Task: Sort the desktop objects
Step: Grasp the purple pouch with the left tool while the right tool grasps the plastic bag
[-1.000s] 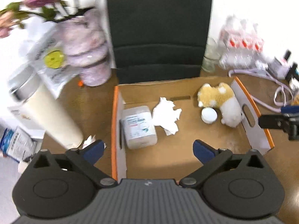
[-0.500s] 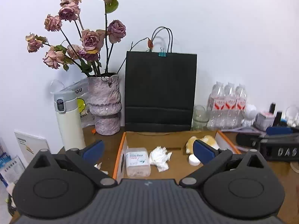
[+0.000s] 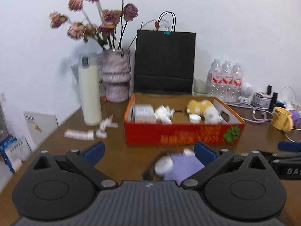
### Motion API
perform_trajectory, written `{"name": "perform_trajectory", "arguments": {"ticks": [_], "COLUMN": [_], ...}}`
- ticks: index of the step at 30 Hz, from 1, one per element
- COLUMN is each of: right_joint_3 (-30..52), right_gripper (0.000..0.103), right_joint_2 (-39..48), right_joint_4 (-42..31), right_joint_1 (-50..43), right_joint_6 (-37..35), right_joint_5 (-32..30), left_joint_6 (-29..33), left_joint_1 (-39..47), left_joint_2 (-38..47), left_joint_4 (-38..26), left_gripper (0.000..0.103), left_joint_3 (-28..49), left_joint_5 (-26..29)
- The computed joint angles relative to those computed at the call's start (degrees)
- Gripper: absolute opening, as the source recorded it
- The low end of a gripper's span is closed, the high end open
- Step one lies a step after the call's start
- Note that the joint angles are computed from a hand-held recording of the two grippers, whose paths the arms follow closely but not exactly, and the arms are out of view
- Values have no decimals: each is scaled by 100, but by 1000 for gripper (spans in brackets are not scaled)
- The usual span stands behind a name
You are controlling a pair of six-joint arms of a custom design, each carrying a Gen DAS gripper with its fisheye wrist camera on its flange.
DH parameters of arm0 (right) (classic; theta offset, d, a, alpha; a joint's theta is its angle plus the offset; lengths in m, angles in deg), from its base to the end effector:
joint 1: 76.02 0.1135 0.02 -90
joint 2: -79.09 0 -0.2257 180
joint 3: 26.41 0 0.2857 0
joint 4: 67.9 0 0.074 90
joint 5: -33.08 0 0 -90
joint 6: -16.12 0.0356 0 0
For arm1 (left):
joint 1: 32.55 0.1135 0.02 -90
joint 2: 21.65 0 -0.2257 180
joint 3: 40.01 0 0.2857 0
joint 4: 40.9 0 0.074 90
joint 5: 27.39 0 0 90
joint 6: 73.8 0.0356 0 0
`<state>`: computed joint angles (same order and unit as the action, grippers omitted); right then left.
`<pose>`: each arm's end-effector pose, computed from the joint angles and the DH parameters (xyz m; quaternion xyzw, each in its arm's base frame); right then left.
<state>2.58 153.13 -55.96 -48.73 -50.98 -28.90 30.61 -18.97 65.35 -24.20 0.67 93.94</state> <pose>0.2281 0.0989 0.0707 0.0826 0.8569 0.0032 0.5088 0.2923 0.0516 0.0807 0.1418 0.8313 -0.1094 0.5263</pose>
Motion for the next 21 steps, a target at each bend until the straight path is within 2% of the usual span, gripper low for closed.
{"name": "perform_trajectory", "arguments": {"ticks": [2,5,7,12,17,21], "right_joint_3": [-307,-630,-736,-998,-1115,-1177], "right_gripper": [94,94,94,94,94,94], "right_joint_2": [-89,-39,-17,-116,-42,-217], "right_joint_4": [-5,-14,-185,-554,-385,-401], "right_joint_1": [376,1024,1421,2083,2056,1828], "right_joint_6": [281,731,1085,1846,2055,1912], "right_joint_5": [236,654,891,1183,1200,1141], "left_joint_6": [260,665,1144,1757,1611,1266], "left_joint_1": [228,468,737,1061,491,-138], "left_joint_2": [-40,-191,-316,-395,-45,516], "left_joint_4": [-34,2,-110,-220,747,1270], "left_gripper": [103,103,103,103,103,103], "left_joint_3": [-288,-811,-1091,-1460,-1558,-1149], "left_joint_5": [344,488,870,1333,853,363]}}
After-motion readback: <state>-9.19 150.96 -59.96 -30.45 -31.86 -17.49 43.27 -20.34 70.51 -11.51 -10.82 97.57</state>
